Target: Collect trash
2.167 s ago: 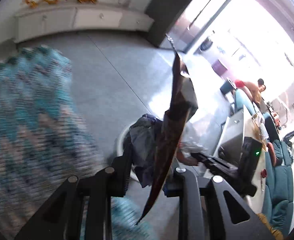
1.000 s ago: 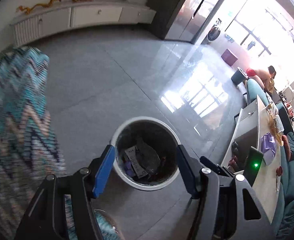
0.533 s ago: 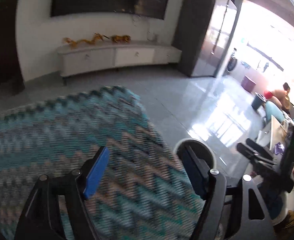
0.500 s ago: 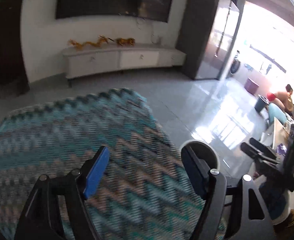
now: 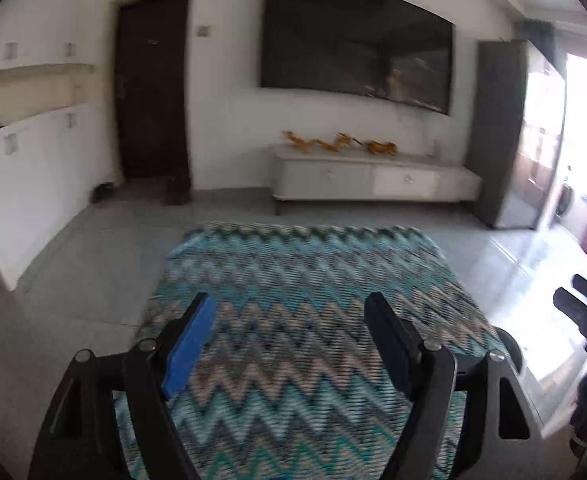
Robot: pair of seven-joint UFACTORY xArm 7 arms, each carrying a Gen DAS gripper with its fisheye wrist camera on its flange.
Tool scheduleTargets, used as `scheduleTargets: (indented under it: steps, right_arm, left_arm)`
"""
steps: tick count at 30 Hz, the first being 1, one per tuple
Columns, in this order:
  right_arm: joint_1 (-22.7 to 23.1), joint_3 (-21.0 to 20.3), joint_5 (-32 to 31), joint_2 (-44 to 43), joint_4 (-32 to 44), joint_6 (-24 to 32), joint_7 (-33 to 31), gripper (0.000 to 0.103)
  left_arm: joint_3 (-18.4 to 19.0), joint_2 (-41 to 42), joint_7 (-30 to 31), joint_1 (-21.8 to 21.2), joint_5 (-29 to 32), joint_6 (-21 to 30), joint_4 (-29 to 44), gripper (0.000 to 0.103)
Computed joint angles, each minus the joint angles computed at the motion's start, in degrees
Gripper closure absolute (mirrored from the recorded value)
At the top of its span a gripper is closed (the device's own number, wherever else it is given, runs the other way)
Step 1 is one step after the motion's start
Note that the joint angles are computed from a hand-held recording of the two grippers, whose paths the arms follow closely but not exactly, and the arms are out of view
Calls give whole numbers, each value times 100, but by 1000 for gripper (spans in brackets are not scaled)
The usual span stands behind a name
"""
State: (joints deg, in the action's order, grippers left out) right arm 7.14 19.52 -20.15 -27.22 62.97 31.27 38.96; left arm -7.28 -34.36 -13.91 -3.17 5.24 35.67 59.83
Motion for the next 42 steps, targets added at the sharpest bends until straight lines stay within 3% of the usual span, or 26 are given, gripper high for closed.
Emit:
scheduleTargets:
  steps: [5,9,19,27,42]
  right_arm:
    - [-121,606,-664,248,476,88,268,2]
    - [-86,821,-1072,390,719,165,465,1]
    - [-72,739,-1573,282,655,123,798,0]
    - [-108,434,-1297,67,218,-158,797,0]
    - [-546,321,-972,-289,-304,-447,705,0]
  left_arm:
    - [-88,-493,-315,373,284,-66,-370,19]
    - [-285,-625,-622,638,519,-172,-420,15]
    - [-835,-715,-1383,949,973,-712,-485,2]
    - [-1222,-356,-1637,786,1238,-513,-205,2]
    - [-1602,140,-2213,542,1964,-115,227,2]
